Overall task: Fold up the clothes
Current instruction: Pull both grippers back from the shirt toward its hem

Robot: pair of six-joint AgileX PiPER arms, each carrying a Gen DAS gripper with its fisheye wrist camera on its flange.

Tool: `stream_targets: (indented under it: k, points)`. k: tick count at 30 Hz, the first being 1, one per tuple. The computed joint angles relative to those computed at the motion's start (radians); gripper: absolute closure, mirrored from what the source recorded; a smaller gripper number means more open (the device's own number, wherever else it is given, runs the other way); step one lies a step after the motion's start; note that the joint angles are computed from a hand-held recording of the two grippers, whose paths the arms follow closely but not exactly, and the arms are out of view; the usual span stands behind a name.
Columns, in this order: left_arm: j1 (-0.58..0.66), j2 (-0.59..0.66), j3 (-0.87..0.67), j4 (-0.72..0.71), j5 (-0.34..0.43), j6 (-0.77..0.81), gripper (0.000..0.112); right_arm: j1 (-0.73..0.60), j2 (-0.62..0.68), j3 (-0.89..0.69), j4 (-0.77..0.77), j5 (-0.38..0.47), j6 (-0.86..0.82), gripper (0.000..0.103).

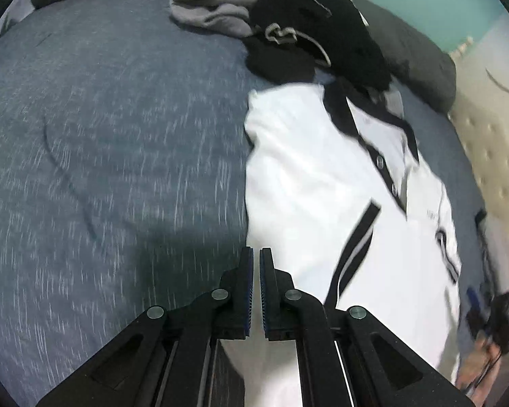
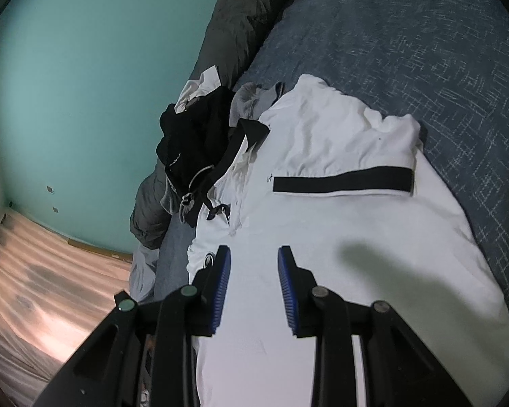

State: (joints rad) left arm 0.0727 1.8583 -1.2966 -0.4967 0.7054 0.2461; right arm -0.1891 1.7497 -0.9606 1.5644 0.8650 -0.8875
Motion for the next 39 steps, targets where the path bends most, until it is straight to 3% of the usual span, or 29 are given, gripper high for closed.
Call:
stream_targets:
  k: [7, 14, 19, 23, 28, 31, 33, 39]
  points:
    - [-0.049, -0.053, 0.107, 0.079, -0.042, -0.014, 0.109, 0.003, -0.003, -0.001, -0.001, 0.01, 0.006, 0.074]
    - [-0.077, -0.07, 0.11, 0.13, -0.051, -0.046, 0.108, 0.002, 0.0, -0.001, -0.003, 0.012, 0.012, 0.074]
    - [-0.051, -0.106, 0.179, 0.091, -0.067, -0.015, 0.108, -0.002, -0.005, -0.011, -0.012, 0.017, 0.032, 0.074]
    - [-0.025, -0.209, 0.264, 0.083, -0.05, 0.003, 0.107, -0.002, -0.021, -0.024, -0.058, 0.023, 0.087, 0.074]
    - [0.03, -0.377, 0.377, 0.086, 0.03, 0.041, 0.093, 0.003, -0.059, -0.041, -0.13, 0.066, 0.185, 0.074]
    - [0.081, -0.489, 0.444, 0.067, 0.105, 0.091, 0.092, 0.0, -0.108, -0.045, -0.184, 0.087, 0.217, 0.064]
    - [0.095, -0.558, 0.477, 0.084, 0.152, 0.105, 0.092, -0.01, -0.141, -0.048, -0.226, 0.113, 0.269, 0.063]
    - [0.158, -0.765, 0.564, 0.055, 0.301, 0.155, 0.092, -0.027, -0.171, -0.176, -0.444, 0.301, 0.425, 0.063]
